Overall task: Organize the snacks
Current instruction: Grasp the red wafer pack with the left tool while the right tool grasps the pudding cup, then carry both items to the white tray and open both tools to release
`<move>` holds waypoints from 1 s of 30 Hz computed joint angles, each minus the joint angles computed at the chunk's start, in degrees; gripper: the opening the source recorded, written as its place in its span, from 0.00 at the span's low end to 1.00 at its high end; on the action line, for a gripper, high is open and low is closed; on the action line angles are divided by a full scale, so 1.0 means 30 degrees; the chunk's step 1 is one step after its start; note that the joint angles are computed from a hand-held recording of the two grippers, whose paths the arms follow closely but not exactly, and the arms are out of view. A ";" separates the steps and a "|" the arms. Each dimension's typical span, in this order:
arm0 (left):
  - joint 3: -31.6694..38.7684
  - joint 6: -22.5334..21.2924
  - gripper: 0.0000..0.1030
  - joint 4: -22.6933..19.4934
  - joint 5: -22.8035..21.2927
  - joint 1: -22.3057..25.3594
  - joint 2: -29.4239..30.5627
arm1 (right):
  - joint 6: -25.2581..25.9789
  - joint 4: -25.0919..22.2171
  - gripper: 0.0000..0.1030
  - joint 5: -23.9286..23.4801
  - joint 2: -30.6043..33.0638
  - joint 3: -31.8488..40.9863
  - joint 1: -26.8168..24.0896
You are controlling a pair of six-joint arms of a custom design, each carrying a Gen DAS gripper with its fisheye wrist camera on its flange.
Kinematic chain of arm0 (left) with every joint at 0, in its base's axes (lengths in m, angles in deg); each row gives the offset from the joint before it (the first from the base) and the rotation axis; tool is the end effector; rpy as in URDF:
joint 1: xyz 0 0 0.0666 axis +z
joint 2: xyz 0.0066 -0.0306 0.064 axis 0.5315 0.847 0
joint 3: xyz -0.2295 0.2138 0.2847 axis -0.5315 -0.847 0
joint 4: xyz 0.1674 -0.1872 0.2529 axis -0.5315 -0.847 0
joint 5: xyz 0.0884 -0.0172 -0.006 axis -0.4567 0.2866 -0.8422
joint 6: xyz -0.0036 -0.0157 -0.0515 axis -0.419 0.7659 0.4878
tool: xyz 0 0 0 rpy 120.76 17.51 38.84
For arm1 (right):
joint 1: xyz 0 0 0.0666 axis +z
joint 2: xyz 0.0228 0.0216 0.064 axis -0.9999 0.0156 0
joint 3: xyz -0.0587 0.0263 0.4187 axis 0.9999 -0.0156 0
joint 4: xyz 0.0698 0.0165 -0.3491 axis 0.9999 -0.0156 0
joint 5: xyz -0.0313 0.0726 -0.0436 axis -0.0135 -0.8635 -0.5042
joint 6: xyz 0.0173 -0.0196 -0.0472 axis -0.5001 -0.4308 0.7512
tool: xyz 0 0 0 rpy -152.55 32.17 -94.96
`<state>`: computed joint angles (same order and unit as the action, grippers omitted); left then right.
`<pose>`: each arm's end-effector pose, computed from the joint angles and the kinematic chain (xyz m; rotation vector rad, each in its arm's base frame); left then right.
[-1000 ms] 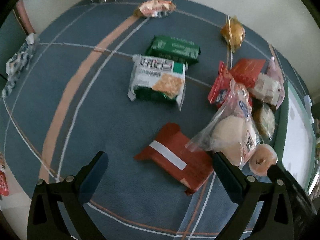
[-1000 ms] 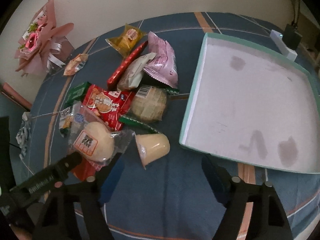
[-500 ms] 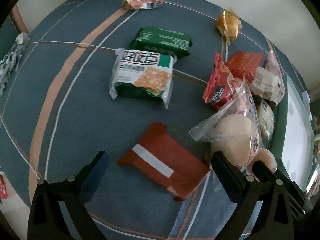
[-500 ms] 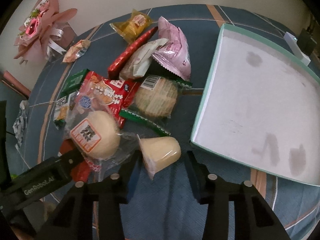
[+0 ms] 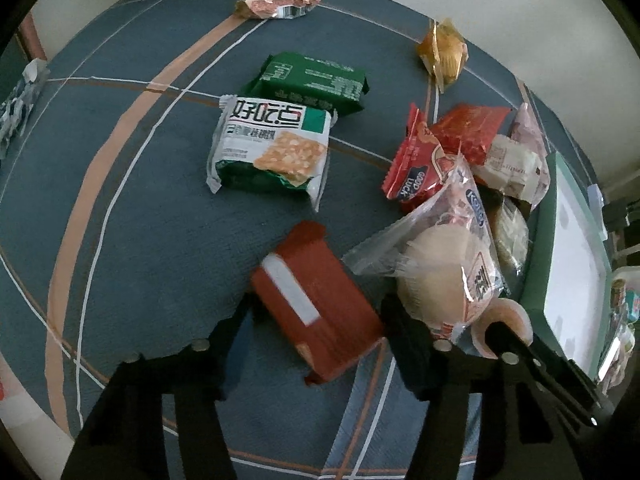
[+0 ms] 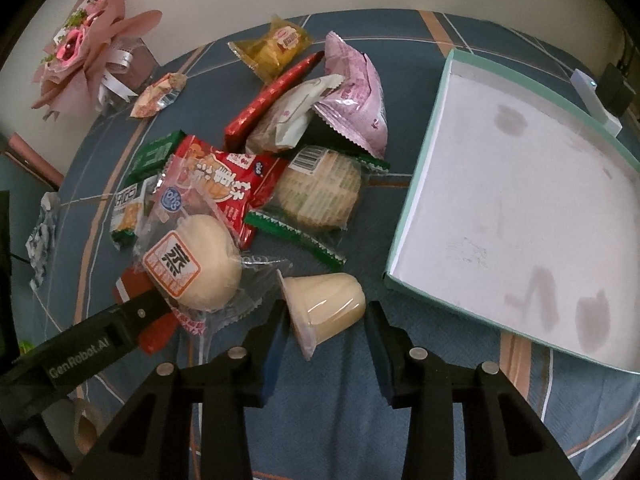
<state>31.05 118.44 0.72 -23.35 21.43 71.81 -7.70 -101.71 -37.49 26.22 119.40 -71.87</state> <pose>0.5662 -0.1085 0.4414 -0.5563 2.8116 -0.2069 0.5886 0.1873 0.4303 -0.1729 2.7856 0.3211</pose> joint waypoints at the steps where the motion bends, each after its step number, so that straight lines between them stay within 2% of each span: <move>1: -0.0181 0.0125 0.46 0.0125 -0.0008 0.0013 -0.0243 | 0.0035 0.0019 0.40 -0.0046 -0.0089 -0.0123 -0.0036; 12: -0.0145 0.0384 0.44 0.0054 0.0021 0.0144 -0.0349 | 0.0390 -0.0214 0.40 -0.0126 -0.0110 -0.0069 -0.0014; 20: -0.0731 0.0610 0.42 0.0519 -0.0035 0.0011 -0.0721 | 0.0422 -0.0171 0.40 -0.0348 -0.0243 -0.0014 -0.0002; 30: -0.0776 0.0843 0.41 0.1405 -0.1182 -0.0152 -0.1536 | 0.0129 0.0308 0.40 -0.0837 -0.0742 -0.0144 -0.0087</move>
